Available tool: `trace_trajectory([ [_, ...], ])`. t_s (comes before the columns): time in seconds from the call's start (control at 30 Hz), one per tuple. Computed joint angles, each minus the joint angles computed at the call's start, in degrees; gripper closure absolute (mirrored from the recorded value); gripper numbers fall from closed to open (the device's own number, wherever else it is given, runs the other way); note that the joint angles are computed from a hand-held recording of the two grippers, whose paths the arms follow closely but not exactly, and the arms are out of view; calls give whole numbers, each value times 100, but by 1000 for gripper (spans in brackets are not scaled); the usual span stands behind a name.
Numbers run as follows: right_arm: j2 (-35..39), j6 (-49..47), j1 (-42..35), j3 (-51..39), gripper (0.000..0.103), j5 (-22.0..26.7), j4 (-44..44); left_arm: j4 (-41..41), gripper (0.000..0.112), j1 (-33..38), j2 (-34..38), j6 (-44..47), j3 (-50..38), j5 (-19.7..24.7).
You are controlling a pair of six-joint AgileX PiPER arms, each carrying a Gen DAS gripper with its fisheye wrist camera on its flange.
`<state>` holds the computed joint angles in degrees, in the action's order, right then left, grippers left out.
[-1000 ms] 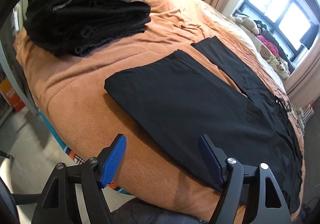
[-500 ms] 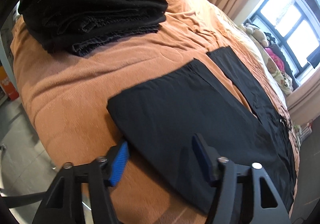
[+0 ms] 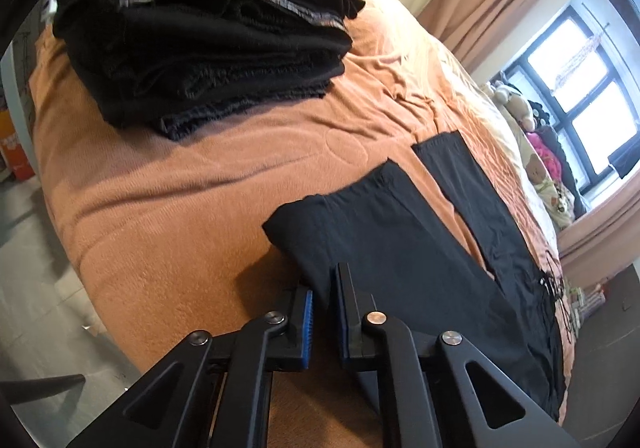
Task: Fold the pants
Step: 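Grasp the leg hem with the left tool while the right tool grasps the waistband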
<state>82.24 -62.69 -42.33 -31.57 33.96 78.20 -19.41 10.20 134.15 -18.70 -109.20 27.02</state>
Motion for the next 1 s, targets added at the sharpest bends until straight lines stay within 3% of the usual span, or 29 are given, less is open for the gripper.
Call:
trace_trajectory([
  [0.07, 79, -42, -21, -39, 52, 59, 80, 149, 105, -17, 7, -153, -128, 48],
  [0.13, 122, -109, -190, -24, 79, 267, 90, 563, 106, -70, 23, -512, -315, 170],
  [0.2, 166, -326, -485, 35, 90, 678, 217, 768, 107, -100, 59, -673, -526, 286],
  [0.4, 134, -342, -1066, 145, 92, 1406, 107, 1190, 107, -209, 93, -1110, -905, 469],
  [0.67, 551, -271, -1008, 44, 91, 1654, -175, 1529, 107, -333, -89, -1313, -856, 325],
  [0.77, 360, -95, -1035, -125, 92, 1707, -416, 1535, 107, -332, -152, -1297, -810, 246],
  [0.83, 16, 24, -1090, -203, 100, 1746, -582, 1510, 107, -327, -127, -1259, -911, 286],
  [1.0, -473, 458, -1400, -647, 102, 2184, -755, 1485, 107, -342, -21, -1179, -1382, 455],
])
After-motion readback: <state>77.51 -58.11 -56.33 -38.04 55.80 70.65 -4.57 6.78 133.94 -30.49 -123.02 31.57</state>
